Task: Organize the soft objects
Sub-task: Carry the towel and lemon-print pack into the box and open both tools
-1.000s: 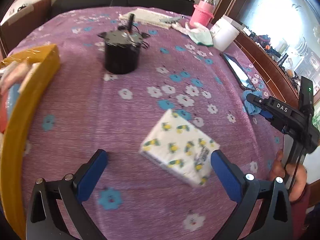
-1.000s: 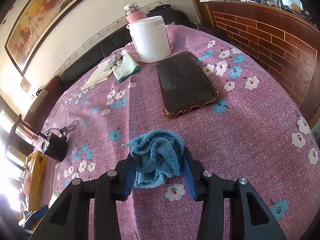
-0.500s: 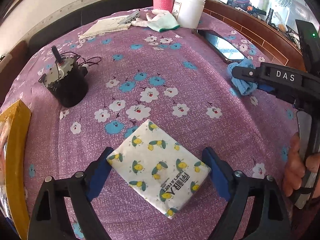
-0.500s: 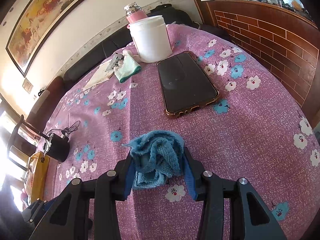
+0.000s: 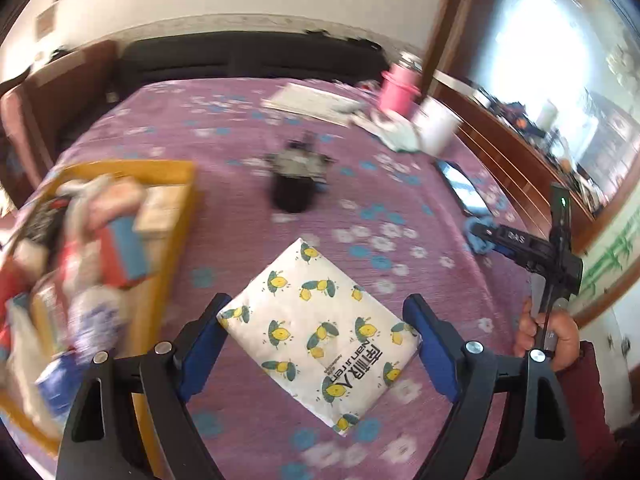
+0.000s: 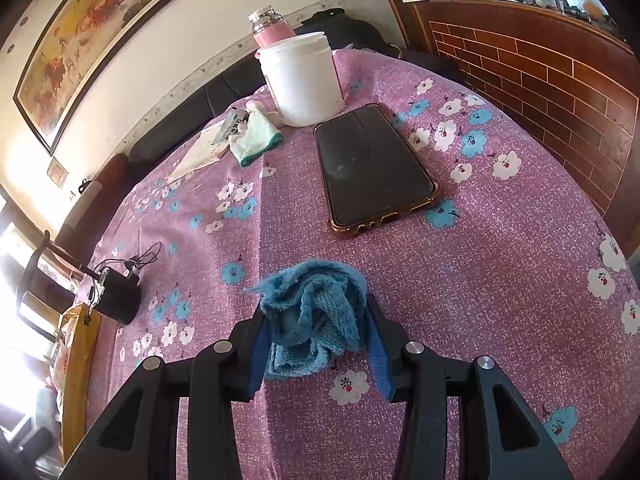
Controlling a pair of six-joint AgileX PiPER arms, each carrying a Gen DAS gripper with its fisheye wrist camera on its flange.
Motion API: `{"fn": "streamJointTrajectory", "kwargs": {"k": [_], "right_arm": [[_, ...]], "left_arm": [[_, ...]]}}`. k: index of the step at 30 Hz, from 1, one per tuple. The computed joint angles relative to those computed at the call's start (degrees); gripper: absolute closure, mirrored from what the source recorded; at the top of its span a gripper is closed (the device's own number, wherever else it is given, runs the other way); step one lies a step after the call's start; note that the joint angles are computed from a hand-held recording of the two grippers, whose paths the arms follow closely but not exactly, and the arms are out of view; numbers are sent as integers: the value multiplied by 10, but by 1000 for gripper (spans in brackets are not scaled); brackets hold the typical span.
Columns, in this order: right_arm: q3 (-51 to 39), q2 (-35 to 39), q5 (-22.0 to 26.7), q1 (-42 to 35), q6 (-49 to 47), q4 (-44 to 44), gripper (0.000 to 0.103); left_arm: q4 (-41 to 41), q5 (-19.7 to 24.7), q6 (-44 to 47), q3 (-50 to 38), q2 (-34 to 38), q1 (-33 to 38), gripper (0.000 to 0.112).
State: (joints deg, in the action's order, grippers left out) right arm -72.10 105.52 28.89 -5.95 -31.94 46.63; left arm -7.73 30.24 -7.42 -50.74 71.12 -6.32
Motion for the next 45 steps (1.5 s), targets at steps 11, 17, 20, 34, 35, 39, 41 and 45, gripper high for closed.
{"fn": "streamJointTrajectory", "kwargs": {"k": [11, 17, 20, 34, 35, 39, 41, 45], "right_arm": [[-14, -75, 17, 86, 104, -153, 59], [-37, -121, 46, 221, 165, -229, 59], [-55, -116, 58, 300, 203, -264, 59], [-431, 161, 253, 570, 371, -466, 58], [-455, 178, 267, 572, 381, -486, 58], [-566, 250, 322, 571, 410, -528, 51], [-573, 249, 323, 557, 400, -491, 34], [-528, 212, 272, 547, 399, -466, 24]], "left_arm": [[-269, 109, 367, 46, -33, 428, 26], [-294, 99, 388, -1, 67, 461, 26], [-291, 92, 372, -31, 115, 458, 26], [-442, 212, 512, -51, 143, 591, 20], [-454, 219, 522, -50, 142, 605, 20], [-485, 247, 556, -34, 112, 656, 20], [-493, 247, 571, -16, 85, 677, 20], [-486, 211, 581, 22, 26, 693, 20]]}}
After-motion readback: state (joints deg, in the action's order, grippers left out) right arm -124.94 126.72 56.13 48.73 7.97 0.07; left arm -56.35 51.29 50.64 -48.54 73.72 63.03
